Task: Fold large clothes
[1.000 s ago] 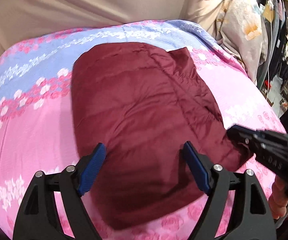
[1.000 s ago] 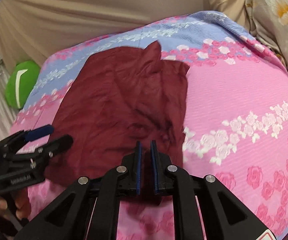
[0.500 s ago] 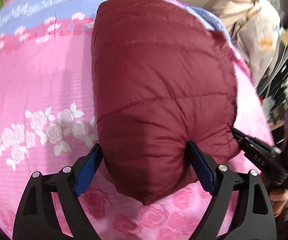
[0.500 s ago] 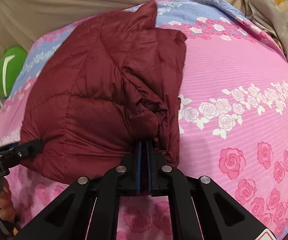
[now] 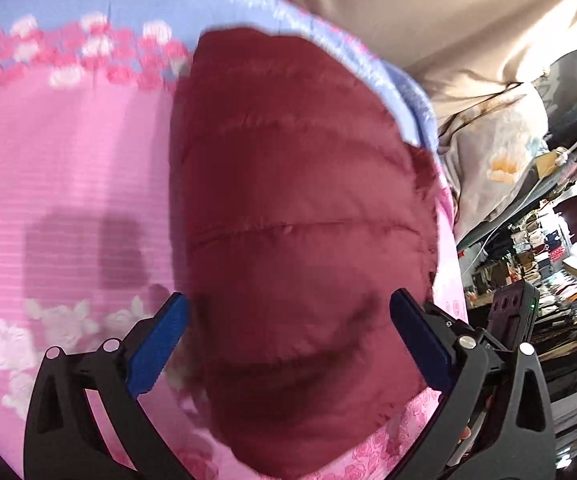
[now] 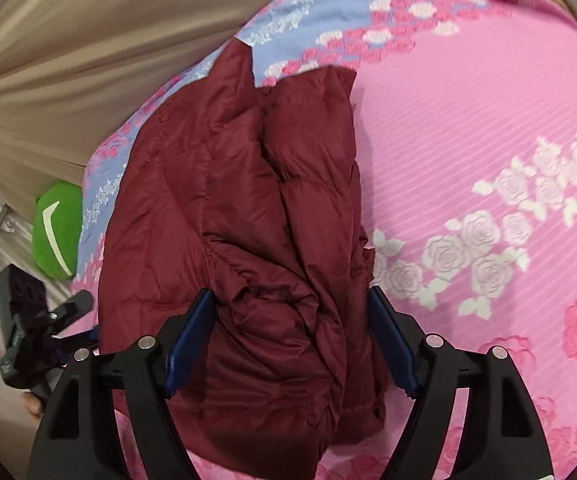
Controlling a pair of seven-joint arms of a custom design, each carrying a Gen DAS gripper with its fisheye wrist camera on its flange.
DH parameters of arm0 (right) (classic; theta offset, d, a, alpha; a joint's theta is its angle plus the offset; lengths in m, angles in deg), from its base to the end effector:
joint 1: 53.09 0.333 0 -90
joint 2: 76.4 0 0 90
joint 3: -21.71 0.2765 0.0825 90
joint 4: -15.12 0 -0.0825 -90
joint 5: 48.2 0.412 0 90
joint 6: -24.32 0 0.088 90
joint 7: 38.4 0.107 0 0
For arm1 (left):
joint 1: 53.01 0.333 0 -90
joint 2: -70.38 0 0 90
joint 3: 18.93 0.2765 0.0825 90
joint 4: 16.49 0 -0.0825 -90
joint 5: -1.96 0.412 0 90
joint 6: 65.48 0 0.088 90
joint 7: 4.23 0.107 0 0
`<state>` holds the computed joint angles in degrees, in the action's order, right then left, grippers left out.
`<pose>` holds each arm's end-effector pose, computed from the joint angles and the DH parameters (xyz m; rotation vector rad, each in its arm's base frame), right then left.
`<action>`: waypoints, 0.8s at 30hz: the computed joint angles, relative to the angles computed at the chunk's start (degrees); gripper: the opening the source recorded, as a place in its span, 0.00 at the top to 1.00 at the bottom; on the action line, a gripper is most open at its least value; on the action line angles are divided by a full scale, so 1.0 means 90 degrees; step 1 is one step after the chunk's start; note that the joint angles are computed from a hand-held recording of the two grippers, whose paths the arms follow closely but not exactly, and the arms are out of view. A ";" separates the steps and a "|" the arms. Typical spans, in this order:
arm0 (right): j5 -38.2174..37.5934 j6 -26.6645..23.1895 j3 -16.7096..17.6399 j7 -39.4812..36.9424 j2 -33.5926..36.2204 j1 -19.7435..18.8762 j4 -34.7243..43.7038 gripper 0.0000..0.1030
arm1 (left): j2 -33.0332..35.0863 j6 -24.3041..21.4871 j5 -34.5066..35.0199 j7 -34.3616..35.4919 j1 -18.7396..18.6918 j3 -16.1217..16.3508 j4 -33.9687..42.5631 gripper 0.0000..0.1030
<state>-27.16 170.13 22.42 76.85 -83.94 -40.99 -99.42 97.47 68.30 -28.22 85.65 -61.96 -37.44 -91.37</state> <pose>0.5850 0.1287 0.5473 -1.2815 2.0406 -0.0301 0.6820 -0.3066 0.5097 1.7670 -2.0330 1.1248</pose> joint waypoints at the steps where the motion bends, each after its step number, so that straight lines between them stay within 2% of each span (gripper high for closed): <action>1: 0.0121 0.0019 -0.0013 -0.0058 0.0053 0.0018 0.0024 0.25 | 0.0154 -0.0096 -0.0003 -0.0002 -0.0008 -0.0012 0.0169 0.05; 7: 0.0742 0.0037 -0.0051 -0.0552 0.0408 0.0026 0.0296 0.16 | 0.0927 -0.0449 0.0058 -0.0050 -0.0073 -0.0098 0.1103 0.04; 11: 0.0739 -0.0012 -0.0006 -0.0626 0.0681 -0.0043 0.0609 0.16 | 0.1255 -0.0540 0.0124 -0.0235 -0.0139 -0.0114 0.1557 0.04; 13: 0.0616 -0.0086 0.0026 -0.0632 0.0759 -0.0070 0.0738 0.25 | 0.1274 -0.0486 0.0267 -0.0224 -0.0204 -0.0093 0.1632 0.07; 14: 0.0685 -0.0087 0.0041 -0.0720 0.0754 -0.0075 0.0748 0.38 | 0.1212 -0.0432 0.0365 -0.0179 -0.0231 -0.0070 0.1576 0.10; 15: 0.0765 -0.0078 0.0058 -0.0833 0.0764 -0.0071 0.0787 0.51 | 0.1179 -0.0381 0.0489 -0.0138 -0.0279 -0.0037 0.1582 0.17; 18: 0.0694 -0.0004 0.0101 -0.0874 0.0723 -0.0052 0.0866 0.73 | 0.0997 -0.0133 0.0682 0.0191 -0.0313 -0.0056 0.1511 0.36; 19: 0.0644 0.0051 0.0113 -0.0819 0.0693 -0.0041 0.0851 0.76 | 0.0997 -0.0135 0.0681 0.0281 -0.0308 -0.0086 0.1570 0.41; 21: 0.0531 0.0116 0.0118 -0.0777 0.0631 -0.0030 0.0842 0.80 | 0.0989 -0.0174 0.0679 0.0473 -0.0299 -0.0131 0.1689 0.46; 24: 0.0289 0.0209 0.0128 -0.0617 0.0395 -0.0004 0.0667 0.82 | 0.0844 -0.0207 0.0616 0.0676 -0.0286 -0.0172 0.1614 0.48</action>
<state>-24.57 172.02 23.58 71.29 -80.39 -41.02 -93.42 105.07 66.44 -22.68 91.73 -64.53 -38.99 -76.85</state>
